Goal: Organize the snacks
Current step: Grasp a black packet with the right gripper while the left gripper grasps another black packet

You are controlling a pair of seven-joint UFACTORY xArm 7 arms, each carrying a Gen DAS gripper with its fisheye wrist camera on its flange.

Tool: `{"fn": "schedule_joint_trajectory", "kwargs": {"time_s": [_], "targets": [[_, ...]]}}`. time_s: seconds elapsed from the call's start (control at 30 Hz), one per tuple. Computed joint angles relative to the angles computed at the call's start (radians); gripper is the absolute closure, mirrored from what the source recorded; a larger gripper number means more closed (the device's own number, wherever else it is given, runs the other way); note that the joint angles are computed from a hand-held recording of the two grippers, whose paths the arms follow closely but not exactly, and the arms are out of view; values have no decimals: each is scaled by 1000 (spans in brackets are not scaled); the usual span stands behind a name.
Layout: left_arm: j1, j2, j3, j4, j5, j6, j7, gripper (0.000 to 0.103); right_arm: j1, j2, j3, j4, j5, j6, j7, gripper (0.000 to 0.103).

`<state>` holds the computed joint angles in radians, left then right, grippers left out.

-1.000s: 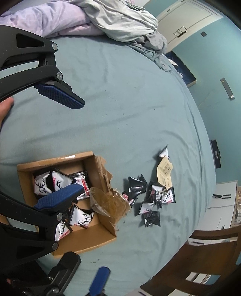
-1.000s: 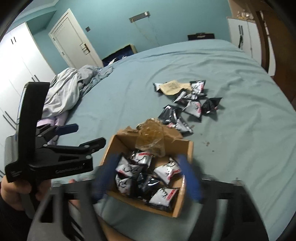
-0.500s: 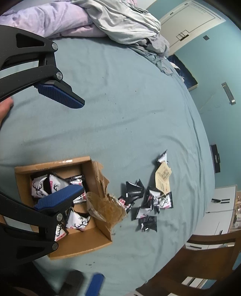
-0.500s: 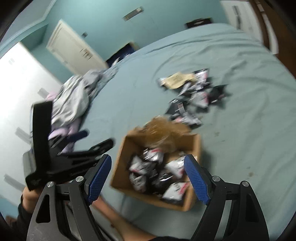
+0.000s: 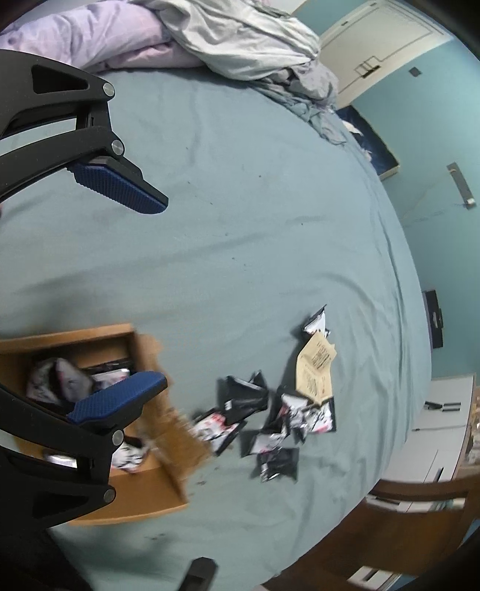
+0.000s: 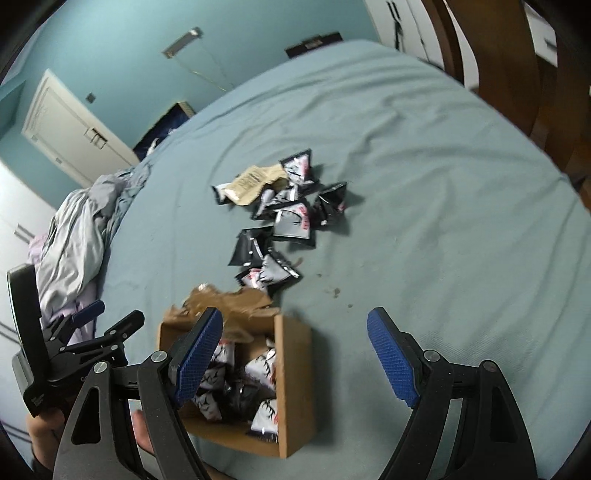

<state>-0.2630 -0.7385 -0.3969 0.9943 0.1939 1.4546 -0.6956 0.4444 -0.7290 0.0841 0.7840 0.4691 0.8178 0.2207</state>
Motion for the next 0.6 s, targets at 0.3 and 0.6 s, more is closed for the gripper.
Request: {"fn": "schedule_joint_trajectory", "kwargs": {"time_s": [0.3, 0.6], "targets": [[40, 74, 76, -33, 5, -74, -5, 14, -1, 280, -37, 168, 119, 84, -58, 23], [25, 146, 100, -42, -16, -143, 28, 14, -89, 447, 27, 298, 18, 16, -27, 23]]}}
